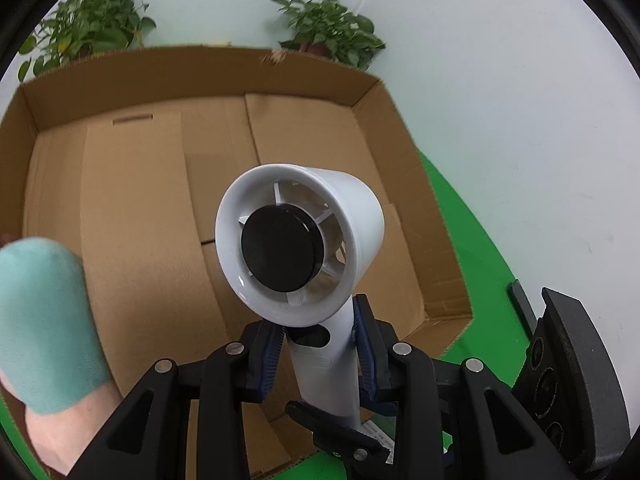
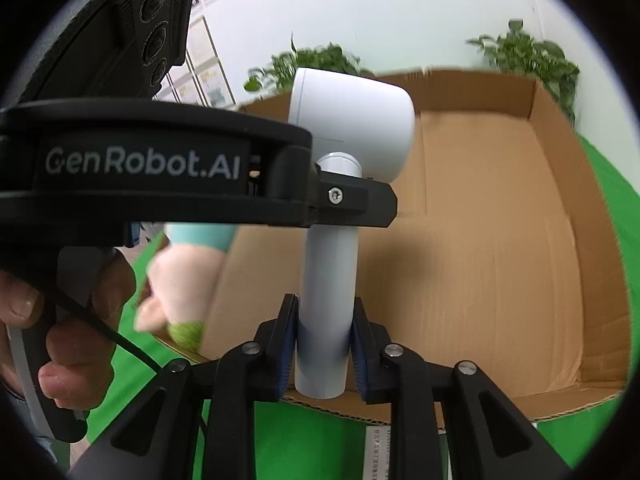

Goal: Organize objects
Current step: 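Carry the hair dryer with the left gripper over the tray box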

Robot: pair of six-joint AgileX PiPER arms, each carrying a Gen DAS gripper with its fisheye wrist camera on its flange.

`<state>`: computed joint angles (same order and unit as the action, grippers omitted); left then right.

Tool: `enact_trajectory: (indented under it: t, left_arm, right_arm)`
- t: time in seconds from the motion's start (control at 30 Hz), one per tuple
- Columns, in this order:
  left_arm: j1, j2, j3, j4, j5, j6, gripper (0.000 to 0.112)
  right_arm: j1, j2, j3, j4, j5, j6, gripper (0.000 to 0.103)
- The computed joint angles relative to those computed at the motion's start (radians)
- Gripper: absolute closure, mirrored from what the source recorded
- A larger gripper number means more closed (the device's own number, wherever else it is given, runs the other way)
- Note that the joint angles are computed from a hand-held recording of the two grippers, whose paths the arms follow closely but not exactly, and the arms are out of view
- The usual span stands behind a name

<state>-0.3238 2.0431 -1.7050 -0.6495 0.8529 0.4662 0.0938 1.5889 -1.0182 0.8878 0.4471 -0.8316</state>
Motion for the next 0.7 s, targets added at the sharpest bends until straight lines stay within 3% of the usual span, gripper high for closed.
enact_trajectory:
  t: [0.33, 0.47, 0.7]
  left_arm:
    - [-0.007, 0.187, -0.179, 0.05, 0.049, -0.115, 0.083]
    - [-0.016, 0.181, -0.175, 0.072, 0.06, -0.116, 0.083]
    - [-0.005, 0.102, -0.045, 0.036, 0.009, -0.076, 0.083]
  right_arm:
    - [-0.056, 0.122, -0.059, -0.001, 0.084, 0.01, 0.08]
    - [-0.055, 0.121, -0.052, -0.028, 0.077, 0.027, 0.08]
    - [-0.07, 0.112, -0.028, -0.011, 0.081, 0.006, 0.081]
